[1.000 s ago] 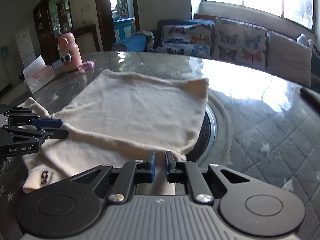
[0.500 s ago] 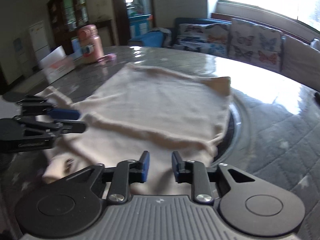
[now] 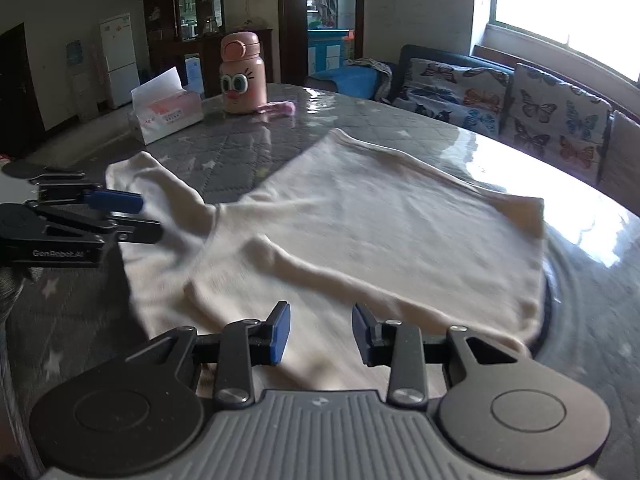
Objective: Fold clothes
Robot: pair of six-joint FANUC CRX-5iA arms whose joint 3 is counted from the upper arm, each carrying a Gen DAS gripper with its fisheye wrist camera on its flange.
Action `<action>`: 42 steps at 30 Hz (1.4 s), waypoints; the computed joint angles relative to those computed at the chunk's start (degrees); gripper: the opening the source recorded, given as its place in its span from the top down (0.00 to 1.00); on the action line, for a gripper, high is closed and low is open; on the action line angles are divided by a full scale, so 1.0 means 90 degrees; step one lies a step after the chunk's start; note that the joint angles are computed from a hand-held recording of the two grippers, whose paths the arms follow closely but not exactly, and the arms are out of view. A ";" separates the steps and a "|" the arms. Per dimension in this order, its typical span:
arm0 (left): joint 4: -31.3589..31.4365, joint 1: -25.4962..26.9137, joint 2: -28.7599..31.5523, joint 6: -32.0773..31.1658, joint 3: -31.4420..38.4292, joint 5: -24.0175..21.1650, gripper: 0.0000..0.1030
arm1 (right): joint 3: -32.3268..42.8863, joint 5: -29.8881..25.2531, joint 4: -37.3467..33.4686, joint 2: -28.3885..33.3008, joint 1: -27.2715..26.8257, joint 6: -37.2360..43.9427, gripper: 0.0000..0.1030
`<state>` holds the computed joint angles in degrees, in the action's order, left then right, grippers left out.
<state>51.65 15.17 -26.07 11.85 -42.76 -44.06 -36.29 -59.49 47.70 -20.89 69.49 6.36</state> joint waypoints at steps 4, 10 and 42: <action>-0.0189 0.0340 0.0195 0.0463 0.0157 0.0363 0.56 | 0.0167 0.0569 -0.0022 0.0355 -0.0359 0.0032 0.68; -0.0204 0.0635 0.0476 0.1046 0.0336 0.0890 0.52 | 0.0246 0.0978 0.0091 0.0574 -0.0532 0.0050 0.68; 0.1346 -0.0604 0.0016 0.0701 0.0582 -0.0400 0.94 | -0.0408 -0.0597 0.0254 -0.0633 0.0765 -0.1190 0.68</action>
<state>63.76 9.73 -25.93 18.15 -37.53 -47.65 -39.96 -64.86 49.99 -26.59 76.37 -4.35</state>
